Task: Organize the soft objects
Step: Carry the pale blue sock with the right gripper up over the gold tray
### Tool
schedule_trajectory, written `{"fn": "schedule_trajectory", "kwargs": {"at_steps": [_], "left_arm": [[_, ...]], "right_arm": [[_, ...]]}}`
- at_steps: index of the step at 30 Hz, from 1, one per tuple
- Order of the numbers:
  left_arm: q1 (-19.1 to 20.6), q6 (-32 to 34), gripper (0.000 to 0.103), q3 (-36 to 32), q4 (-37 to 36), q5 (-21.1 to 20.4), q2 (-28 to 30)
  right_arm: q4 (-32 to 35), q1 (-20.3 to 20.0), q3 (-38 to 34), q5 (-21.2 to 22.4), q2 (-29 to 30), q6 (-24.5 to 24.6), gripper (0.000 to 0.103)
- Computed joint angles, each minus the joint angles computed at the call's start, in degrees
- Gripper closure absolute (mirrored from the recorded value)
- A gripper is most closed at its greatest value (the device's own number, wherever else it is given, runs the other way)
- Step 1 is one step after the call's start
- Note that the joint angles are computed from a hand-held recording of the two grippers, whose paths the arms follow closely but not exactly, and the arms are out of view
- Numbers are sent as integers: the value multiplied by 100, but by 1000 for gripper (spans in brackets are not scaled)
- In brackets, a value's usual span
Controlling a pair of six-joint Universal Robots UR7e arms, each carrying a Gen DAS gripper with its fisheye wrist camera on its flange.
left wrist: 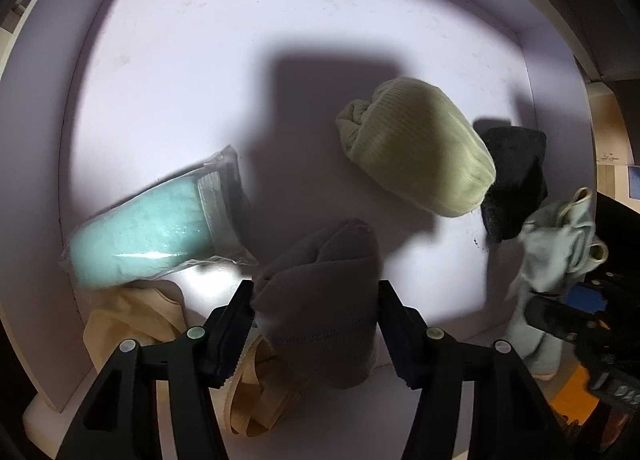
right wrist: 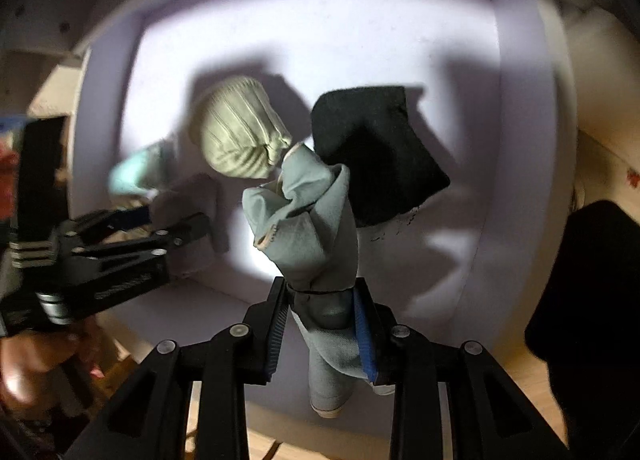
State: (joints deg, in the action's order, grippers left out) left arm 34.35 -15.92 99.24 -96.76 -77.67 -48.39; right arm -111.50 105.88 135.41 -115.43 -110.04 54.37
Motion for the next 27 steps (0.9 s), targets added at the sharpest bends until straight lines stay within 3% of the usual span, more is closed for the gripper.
{"fn": "schedule_trajectory", "kwargs": {"at_steps": [7, 16, 27], "left_arm": [[-103, -49, 42, 65, 25, -47, -130], [-148, 0, 42, -22, 134, -76, -207], [-178, 84, 43, -10, -36, -146, -299]], "right_arm": [[115, 273, -61, 62, -484, 456, 71], [-18, 1055, -311, -24, -749, 1095, 71], [498, 2527, -1231, -1157, -579, 2281, 71]]}}
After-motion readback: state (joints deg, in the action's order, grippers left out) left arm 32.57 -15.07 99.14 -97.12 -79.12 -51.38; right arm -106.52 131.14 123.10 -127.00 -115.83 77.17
